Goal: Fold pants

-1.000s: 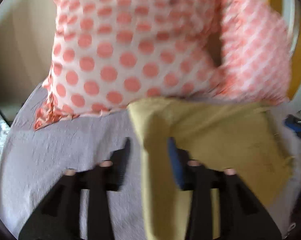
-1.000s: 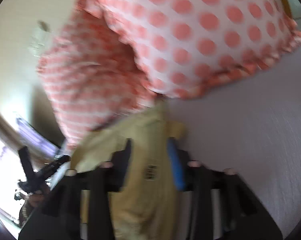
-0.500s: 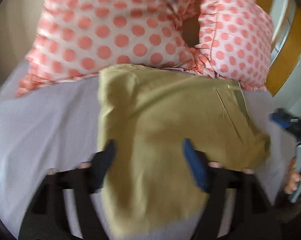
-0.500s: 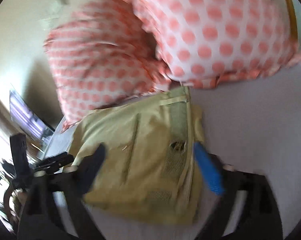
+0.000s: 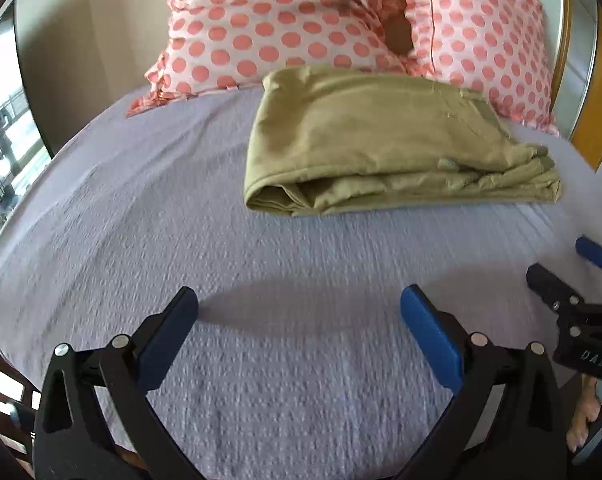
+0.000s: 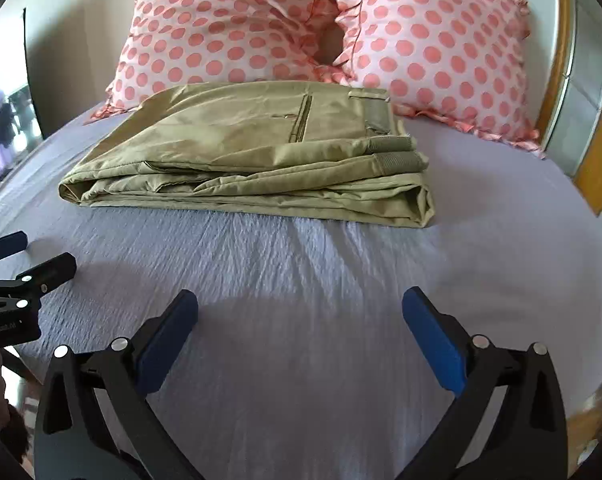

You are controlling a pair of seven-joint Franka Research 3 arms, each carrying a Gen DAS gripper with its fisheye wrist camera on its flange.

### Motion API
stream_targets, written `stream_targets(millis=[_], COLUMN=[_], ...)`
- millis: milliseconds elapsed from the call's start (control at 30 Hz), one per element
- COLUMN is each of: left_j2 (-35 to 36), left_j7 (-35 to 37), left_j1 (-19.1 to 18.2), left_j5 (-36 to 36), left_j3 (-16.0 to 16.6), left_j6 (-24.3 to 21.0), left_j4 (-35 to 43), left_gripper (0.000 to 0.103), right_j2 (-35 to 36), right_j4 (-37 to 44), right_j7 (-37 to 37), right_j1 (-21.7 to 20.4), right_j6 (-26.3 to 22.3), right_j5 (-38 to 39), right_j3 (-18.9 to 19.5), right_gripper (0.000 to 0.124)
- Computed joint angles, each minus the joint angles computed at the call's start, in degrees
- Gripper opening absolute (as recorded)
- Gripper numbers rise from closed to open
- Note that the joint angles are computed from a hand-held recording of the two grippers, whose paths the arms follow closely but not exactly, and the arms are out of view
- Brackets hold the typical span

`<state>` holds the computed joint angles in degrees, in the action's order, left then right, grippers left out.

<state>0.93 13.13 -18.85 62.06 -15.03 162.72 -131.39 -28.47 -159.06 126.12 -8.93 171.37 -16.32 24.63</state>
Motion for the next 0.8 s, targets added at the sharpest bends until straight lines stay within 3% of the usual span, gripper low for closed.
stream_targets(millis=[67,200,800], left_j2=[-0.19,-0.11,0.04], left_j7=[-3.32,-10.66,-11.25], left_j1=[-0.07,-0.10,-0.12], left_j5=[3.50,10.84,11.50], left_j3=[0.03,0.00,-0.04], left_j6=[0.17,0.15,0.04], left_j4=[-0.27,-0.18,0.00], left_gripper=[0.101,0.101,0.101], right_j2=[0.50,-0.41,-0.51], right_j4=[-1.03,-1.38,-1.35], right_j7=[-1.35,0.90,1.07], right_j1=[2.18,-0.24,-0.82], right_j6=[1.58,1.53,1.50], right_j5=[3.96,2.42,2.82], right_j3=[-2.72,-0.12,0.82], right_gripper=[0.102,0.102,0.102])
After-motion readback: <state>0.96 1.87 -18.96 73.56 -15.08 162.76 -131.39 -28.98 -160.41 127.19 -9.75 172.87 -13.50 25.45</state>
